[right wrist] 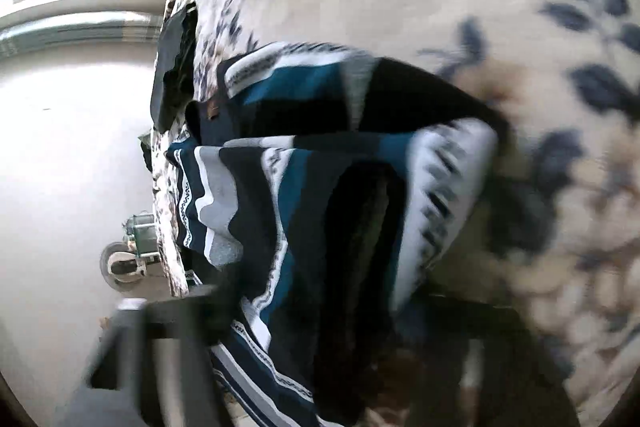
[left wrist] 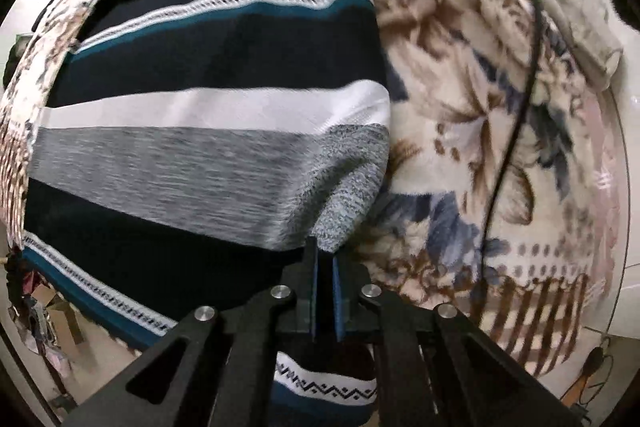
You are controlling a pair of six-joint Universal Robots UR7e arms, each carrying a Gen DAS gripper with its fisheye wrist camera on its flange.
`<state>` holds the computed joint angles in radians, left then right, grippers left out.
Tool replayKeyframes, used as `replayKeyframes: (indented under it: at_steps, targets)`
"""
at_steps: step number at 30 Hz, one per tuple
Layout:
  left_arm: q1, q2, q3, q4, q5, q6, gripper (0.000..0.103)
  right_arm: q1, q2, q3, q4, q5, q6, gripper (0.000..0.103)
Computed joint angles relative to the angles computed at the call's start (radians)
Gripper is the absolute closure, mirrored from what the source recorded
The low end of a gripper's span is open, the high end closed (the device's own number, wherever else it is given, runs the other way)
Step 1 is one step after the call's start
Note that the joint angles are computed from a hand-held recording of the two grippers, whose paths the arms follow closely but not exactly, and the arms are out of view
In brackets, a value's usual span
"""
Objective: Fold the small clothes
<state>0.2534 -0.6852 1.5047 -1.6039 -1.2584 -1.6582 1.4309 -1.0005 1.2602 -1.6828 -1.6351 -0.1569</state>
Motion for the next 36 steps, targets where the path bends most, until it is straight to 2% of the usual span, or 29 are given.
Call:
replayKeyframes:
  at_steps: [1, 4, 7, 10, 15, 20, 24, 28, 30, 34, 35, 36]
  targets:
    - [-0.008, -0.019, 0.008, 0.006, 0.009, -0.020, 0.099, 0.017, -0.001, 0.011, -0.022, -0.035, 0.012, 0.084]
    - [-0.031, -0.072, 0.012, 0.059, 0.038, -0.069, 0.099, 0.044, -0.009, 0.019, -0.041, -0.052, 0.027, 0.087]
    - [-0.066, -0.085, -0.021, 0.133, 0.061, -0.127, 0.099, 0.075, -0.014, 0.001, -0.026, -0.049, 0.049, 0.088]
    - [-0.079, -0.144, -0.001, 0.183, 0.082, -0.190, 0.099, 0.125, -0.012, -0.037, 0.006, -0.065, 0.066, 0.088]
    - [-0.098, -0.266, 0.069, 0.242, 0.094, -0.301, 0.100, 0.250, 0.025, -0.101, 0.043, -0.153, 0.118, 0.089]
    - [-0.111, -0.442, 0.207, 0.280, 0.088, -0.404, 0.099, 0.400, 0.138, -0.133, 0.037, -0.284, 0.222, 0.089]
    - [-0.112, -0.621, 0.360, 0.251, 0.085, -0.479, 0.100, 0.489, 0.260, -0.147, 0.001, -0.349, 0.328, 0.089]
    - [-0.120, -0.768, 0.478, 0.262, 0.072, -0.521, 0.100, 0.545, 0.407, -0.196, -0.007, -0.397, 0.444, 0.089]
    - [-0.124, -0.843, 0.536, 0.258, 0.064, -0.549, 0.100, 0.572, 0.495, -0.246, 0.028, -0.443, 0.503, 0.089]
    - [-0.134, -0.974, 0.627, 0.277, 0.031, -0.579, 0.099, 0.607, 0.595, -0.320, 0.092, -0.522, 0.560, 0.089]
    - [-0.133, -1.001, 0.648, 0.279, 0.016, -0.574, 0.099, 0.613, 0.619, -0.348, 0.127, -0.529, 0.577, 0.087]
    - [-0.131, -1.023, 0.667, 0.273, 0.006, -0.570, 0.099, 0.613, 0.650, -0.394, 0.189, -0.507, 0.594, 0.077]
